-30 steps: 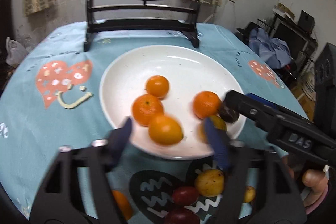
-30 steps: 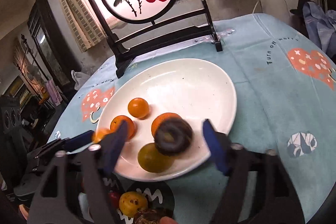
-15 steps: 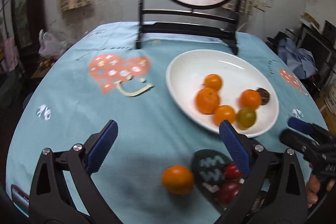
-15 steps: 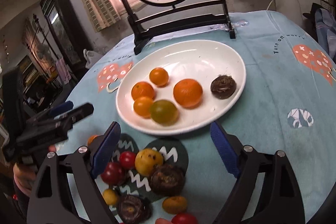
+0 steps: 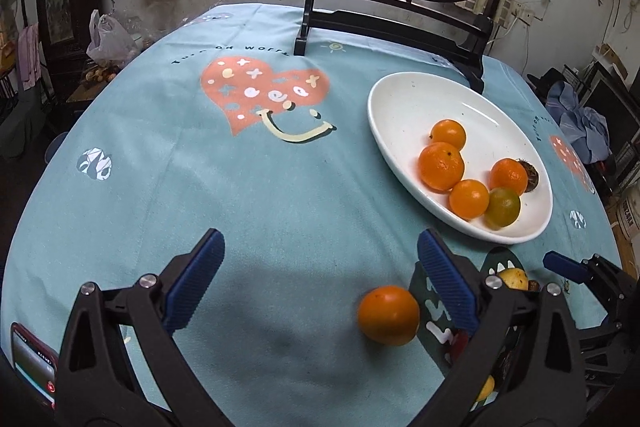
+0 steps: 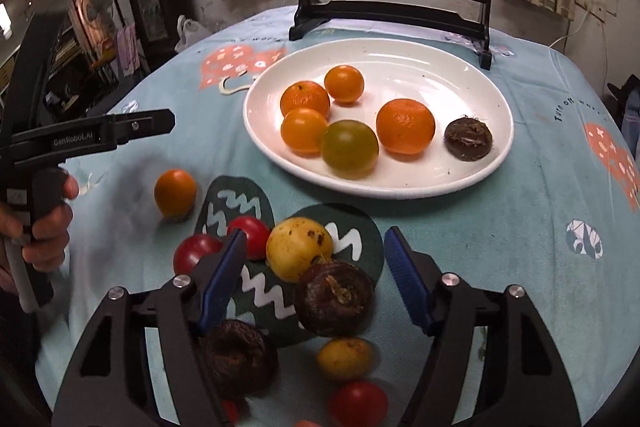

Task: Organize fruits
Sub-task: 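Grasp another dark brown fruit with the right tool while the left tool grasps an orange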

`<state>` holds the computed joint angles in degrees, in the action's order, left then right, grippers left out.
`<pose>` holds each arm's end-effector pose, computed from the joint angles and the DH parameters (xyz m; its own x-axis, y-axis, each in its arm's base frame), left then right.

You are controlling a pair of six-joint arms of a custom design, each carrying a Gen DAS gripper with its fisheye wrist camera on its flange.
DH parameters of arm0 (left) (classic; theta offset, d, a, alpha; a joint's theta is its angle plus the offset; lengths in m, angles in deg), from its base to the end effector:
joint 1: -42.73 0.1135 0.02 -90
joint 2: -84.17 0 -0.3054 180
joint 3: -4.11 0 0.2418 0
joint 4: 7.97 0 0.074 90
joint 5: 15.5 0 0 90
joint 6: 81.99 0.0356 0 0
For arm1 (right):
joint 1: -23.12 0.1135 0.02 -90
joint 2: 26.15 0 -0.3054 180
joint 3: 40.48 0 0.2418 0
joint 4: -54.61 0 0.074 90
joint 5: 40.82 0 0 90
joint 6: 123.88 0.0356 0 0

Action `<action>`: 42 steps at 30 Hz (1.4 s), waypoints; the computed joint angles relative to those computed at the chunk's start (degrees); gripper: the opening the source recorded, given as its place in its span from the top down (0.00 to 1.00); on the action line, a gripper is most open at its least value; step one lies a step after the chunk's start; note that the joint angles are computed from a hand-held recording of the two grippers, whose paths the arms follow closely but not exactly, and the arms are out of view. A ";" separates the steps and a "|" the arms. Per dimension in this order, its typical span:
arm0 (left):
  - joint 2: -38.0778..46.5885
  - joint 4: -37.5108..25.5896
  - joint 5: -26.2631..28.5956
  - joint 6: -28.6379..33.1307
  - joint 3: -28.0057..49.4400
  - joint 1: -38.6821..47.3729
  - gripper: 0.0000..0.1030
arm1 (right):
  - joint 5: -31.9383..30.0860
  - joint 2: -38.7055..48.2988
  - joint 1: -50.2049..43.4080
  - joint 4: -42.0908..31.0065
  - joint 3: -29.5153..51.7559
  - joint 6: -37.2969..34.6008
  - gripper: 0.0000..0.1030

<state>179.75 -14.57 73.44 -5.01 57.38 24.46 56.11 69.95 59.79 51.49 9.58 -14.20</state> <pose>0.2856 -0.0936 0.1721 -0.7653 0.0154 -0.6435 0.1329 0.9820 -0.1345 0.2366 0.1708 0.1604 -0.7497 -0.1414 -0.6465 -0.2943 0.9462 0.1343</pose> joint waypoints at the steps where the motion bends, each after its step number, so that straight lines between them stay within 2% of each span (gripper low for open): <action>1: -0.04 -0.12 0.30 0.14 0.05 0.12 0.04 | -0.27 -0.63 -0.20 -0.02 -0.69 -0.36 0.30; 3: -0.38 -0.24 1.08 0.33 -0.11 0.34 0.04 | -1.65 -1.56 -1.00 -0.12 -1.84 -1.09 0.31; 6: -0.59 -0.67 1.62 0.42 -0.12 0.50 0.04 | -4.26 -0.83 -2.09 0.84 -2.99 -1.31 0.36; 11: -0.27 -0.88 1.68 0.80 -0.26 0.70 0.04 | -5.45 1.89 -2.24 0.47 -2.10 -1.21 0.45; 15: -0.40 -0.75 1.94 0.89 -0.67 1.15 0.04 | -4.53 2.25 -1.50 -0.15 -1.97 -1.57 0.56; 18: -0.25 -0.63 1.90 0.77 -0.77 1.37 0.04 | -5.29 2.05 -2.09 -0.05 -2.16 -1.39 0.59; 25: 0.00 -0.28 2.62 1.40 -1.10 1.22 0.04 | -9.89 -2.65 -5.89 4.87 -6.31 1.85 0.59; 34: 1.21 0.60 1.56 5.52 -2.34 -4.33 0.06 | -9.38 -3.78 -7.47 6.53 -7.63 5.76 0.59; 36: 1.71 0.70 1.50 6.44 -2.47 -5.27 0.09 | -9.54 -3.91 -7.85 6.65 -7.72 6.06 0.59; 41: 3.56 -1.11 4.32 7.39 -1.48 -5.12 0.32 | -10.07 -3.65 -8.98 7.02 -8.11 6.78 0.59; 42: 3.87 -1.40 4.65 7.41 -1.32 -5.13 0.33 | -10.08 -3.63 -9.09 7.02 -8.13 6.87 0.59</action>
